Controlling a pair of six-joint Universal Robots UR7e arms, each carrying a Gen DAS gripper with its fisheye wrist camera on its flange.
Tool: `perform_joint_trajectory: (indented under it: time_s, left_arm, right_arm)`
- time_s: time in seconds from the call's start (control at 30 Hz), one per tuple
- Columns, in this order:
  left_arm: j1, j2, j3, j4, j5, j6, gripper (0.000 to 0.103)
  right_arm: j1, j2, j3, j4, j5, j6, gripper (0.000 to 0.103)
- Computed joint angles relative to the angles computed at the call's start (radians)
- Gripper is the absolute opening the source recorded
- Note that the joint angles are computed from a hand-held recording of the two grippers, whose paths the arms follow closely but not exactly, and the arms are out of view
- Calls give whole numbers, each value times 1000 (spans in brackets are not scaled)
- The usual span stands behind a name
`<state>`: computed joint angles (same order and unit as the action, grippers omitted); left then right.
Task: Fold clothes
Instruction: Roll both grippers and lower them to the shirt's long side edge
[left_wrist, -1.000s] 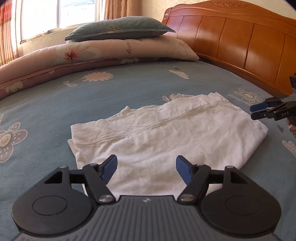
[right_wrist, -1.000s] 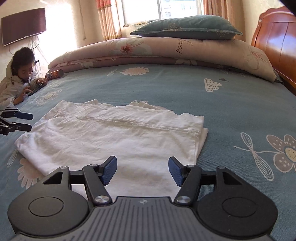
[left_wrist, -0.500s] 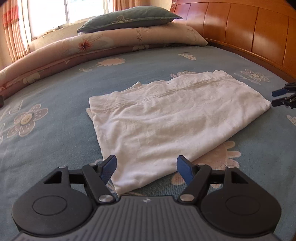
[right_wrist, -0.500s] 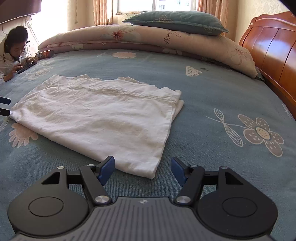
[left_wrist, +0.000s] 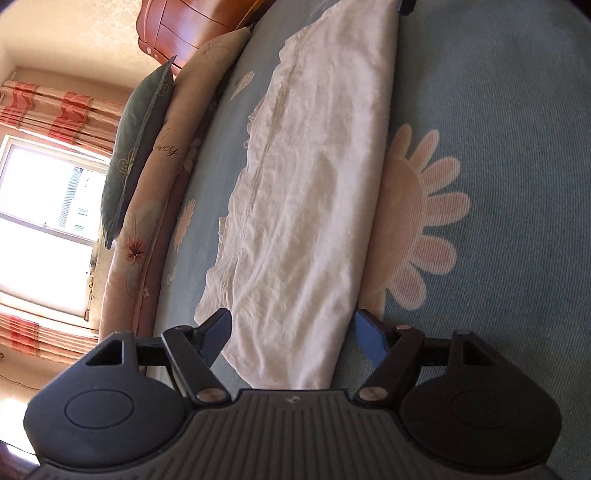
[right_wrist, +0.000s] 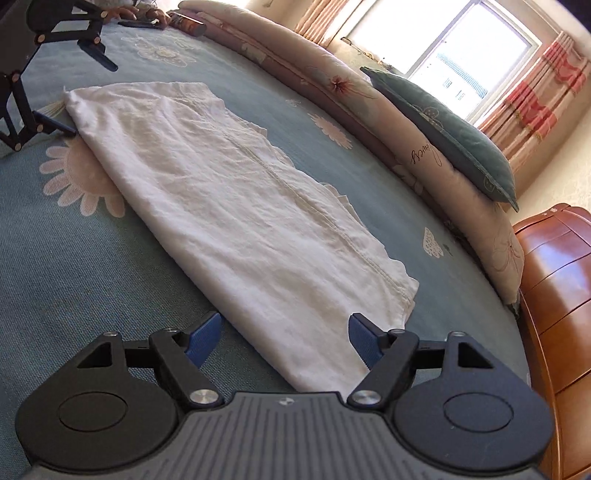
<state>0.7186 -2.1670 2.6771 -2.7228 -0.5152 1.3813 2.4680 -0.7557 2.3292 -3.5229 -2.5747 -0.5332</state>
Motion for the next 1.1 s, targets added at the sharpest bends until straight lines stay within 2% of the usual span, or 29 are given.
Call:
perform_joint_trajectory:
  time_s: [0.17, 0.33, 0.53, 0.63, 0.7, 0.77, 0.83, 0.9, 0.97, 1.03, 1.1]
  left_arm:
    - [49, 96, 37, -313, -7, 321, 75]
    - [68, 236, 63, -592, -47, 458, 76]
    - [87, 424, 47, -849, -64, 526, 76]
    - [93, 432, 32, -854, -62, 536, 78]
    - [97, 456, 30, -917, -51, 580, 78]
    - [99, 457, 34, -926, -44, 580, 74]
    - [93, 456, 37, -898, -24, 535, 61]
    - [89, 457, 33, -866, -10, 484, 56]
    - [85, 438, 24, -817, 1, 420, 56]
    - [80, 389, 8, -701, 14, 311, 56]
    - [81, 343, -18, -581, 18, 190, 56]
  right_arm:
    - [-3, 3, 3, -12, 9, -7, 81]
    - [-16, -3, 0, -26, 26, 15, 81]
    - [-24, -10, -13, -34, 52, 19, 81]
    - [-22, -7, -15, -13, 48, -7, 81]
    - [-18, 0, -11, -10, 38, -48, 81]
    - [-17, 13, -12, -15, 30, -86, 81]
    - [-21, 32, -26, -24, 35, -114, 81]
    - [-25, 73, -64, -61, 63, -181, 81]
    - [-28, 118, -108, -84, 94, -255, 81]
    - [-33, 161, -155, -96, 120, -329, 83]
    - [-38, 209, -196, -124, 108, -415, 83]
